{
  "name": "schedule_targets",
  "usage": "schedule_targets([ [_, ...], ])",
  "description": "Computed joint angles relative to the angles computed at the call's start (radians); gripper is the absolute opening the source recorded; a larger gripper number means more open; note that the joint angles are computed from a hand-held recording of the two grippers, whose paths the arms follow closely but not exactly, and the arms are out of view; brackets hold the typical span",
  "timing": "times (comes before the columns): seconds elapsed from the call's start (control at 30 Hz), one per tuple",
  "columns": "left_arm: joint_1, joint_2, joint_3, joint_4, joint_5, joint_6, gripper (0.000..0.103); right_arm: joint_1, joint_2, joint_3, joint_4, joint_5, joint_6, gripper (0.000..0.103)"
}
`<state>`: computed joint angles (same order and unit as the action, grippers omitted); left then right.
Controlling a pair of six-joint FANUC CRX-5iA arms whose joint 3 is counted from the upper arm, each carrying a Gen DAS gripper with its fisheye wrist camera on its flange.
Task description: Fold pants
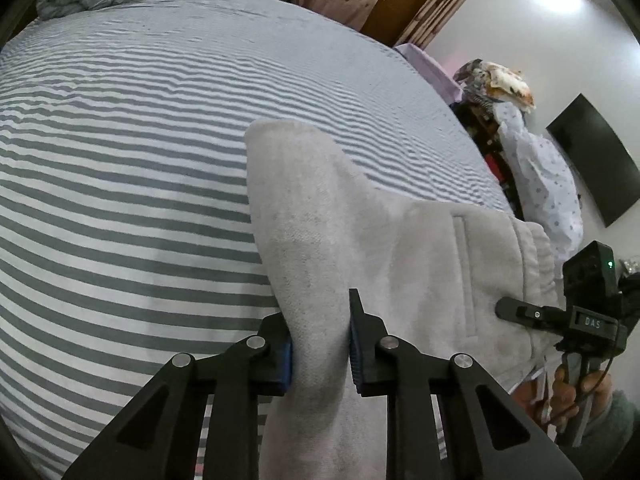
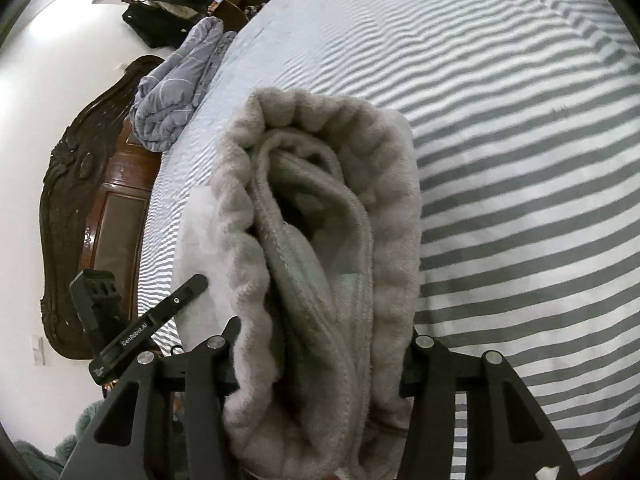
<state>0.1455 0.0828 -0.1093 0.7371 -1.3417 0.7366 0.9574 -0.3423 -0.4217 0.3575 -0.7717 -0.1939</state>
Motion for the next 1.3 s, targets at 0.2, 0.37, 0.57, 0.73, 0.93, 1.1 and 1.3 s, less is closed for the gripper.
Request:
schedule_targets([
  [0.2, -0.003, -0.007, 0.009, 0.022, -0.003, -0.018, 0.021, -0.011, 0.034, 0.061, -0.012, 0.0, 0.057, 0.045],
  [0.37, 0.01, -0.001, 0.027, 0.033, -0.002, -0.008, 0.021, -0.021, 0.073, 0.106, -0.036, 0.016, 0.099, 0.045],
  [0.57, 0.023, 0.018, 0.081, 0.023, 0.015, 0.001, 0.021, -0.047, 0.125, 0.158, -0.079, 0.061, 0.153, 0.044],
  [0.73, 0.033, 0.06, 0.155, 0.015, 0.028, 0.003, 0.02, -0.085, 0.195, 0.226, -0.119, 0.108, 0.216, 0.044],
  [0.93, 0.038, 0.124, 0.253, -0.004, 0.047, 0.01, 0.021, -0.135, 0.278, 0.306, -0.2, 0.163, 0.313, 0.044],
  [1.1, 0.029, 0.191, 0.34, -0.036, 0.07, 0.024, 0.021, -0.175, 0.352, 0.374, -0.273, 0.19, 0.388, 0.044],
  [1.3, 0.028, 0.264, 0.42, -0.074, 0.076, 0.04, 0.021, -0.218, 0.426, 0.439, -0.367, 0.2, 0.478, 0.044],
])
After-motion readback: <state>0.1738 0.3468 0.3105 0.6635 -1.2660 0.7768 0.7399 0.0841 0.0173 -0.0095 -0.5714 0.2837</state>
